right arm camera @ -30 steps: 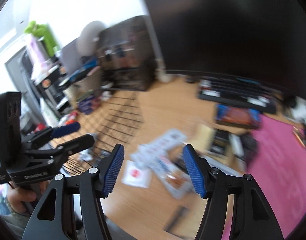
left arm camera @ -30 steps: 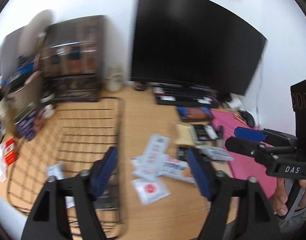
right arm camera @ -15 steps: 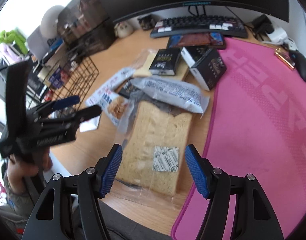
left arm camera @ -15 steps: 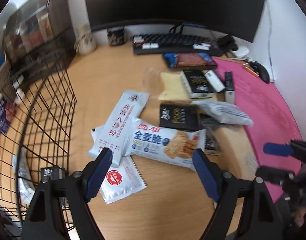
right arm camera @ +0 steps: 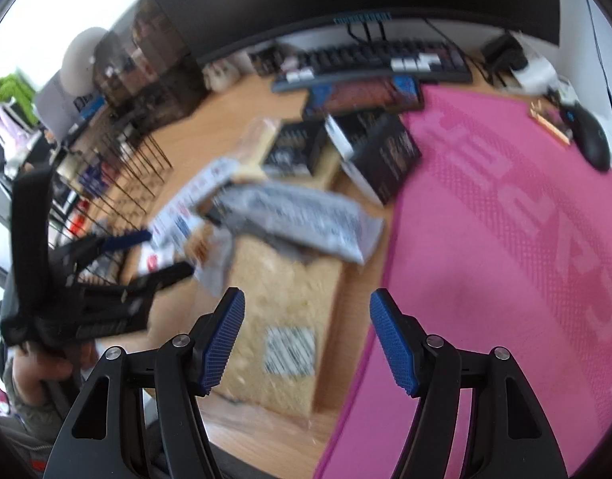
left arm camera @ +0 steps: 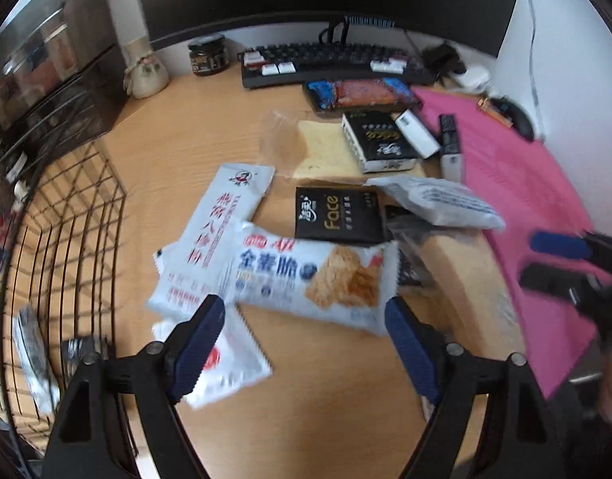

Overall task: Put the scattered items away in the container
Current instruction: 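Move both tools back over the scattered packets on the desk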

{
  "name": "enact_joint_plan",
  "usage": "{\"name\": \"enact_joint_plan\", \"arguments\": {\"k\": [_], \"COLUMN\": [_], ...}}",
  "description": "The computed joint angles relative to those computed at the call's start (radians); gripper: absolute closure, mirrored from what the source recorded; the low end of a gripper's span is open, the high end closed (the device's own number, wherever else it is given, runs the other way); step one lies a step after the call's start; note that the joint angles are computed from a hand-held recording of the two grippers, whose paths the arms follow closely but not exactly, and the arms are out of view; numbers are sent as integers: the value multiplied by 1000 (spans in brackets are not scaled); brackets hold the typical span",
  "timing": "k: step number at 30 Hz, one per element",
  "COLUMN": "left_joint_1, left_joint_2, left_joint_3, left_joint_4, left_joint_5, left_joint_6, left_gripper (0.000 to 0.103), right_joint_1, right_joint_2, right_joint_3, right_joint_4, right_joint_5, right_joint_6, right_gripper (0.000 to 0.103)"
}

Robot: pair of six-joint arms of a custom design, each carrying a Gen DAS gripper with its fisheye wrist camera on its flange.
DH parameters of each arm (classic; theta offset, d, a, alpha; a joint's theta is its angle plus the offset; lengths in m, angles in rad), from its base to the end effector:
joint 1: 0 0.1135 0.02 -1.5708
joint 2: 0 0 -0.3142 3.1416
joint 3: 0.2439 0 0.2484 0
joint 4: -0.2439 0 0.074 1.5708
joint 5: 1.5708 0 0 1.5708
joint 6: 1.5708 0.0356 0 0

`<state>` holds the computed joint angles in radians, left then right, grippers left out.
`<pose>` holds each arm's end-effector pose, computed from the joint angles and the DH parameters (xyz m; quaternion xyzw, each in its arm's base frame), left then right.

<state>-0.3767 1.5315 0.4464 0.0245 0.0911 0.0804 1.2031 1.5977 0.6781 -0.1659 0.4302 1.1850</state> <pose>0.2096 -0.0864 0.1468 0.2302 0.9389 -0.0808 0.2428 0.1116 0.2484 0.1782 0.0427 0.9488 0.1420 0.2790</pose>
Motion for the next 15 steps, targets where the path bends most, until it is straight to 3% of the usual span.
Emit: {"name": "enact_joint_plan", "arguments": {"k": [5, 7, 10, 15], "left_joint_1": [47, 61, 68, 55], "left_joint_2": [46, 82, 101, 141], "left_joint_3": [-28, -20, -16, 2], "left_joint_4": [27, 22, 29, 64], "left_joint_5": [-34, -28, 3, -63], "left_joint_6": [-8, -7, -5, -6], "left_gripper": [19, 19, 19, 19], "right_joint_1": [-85, -122, -195, -246], "right_joint_2": [77, 91, 82, 49], "right_joint_3": [117, 121, 69, 55], "right_joint_4": [-72, -73, 11, -35], "right_joint_5": [43, 57, -29, 47], "right_joint_6": [-209, -225, -265, -280], "right_gripper": [37, 37, 37, 37]}}
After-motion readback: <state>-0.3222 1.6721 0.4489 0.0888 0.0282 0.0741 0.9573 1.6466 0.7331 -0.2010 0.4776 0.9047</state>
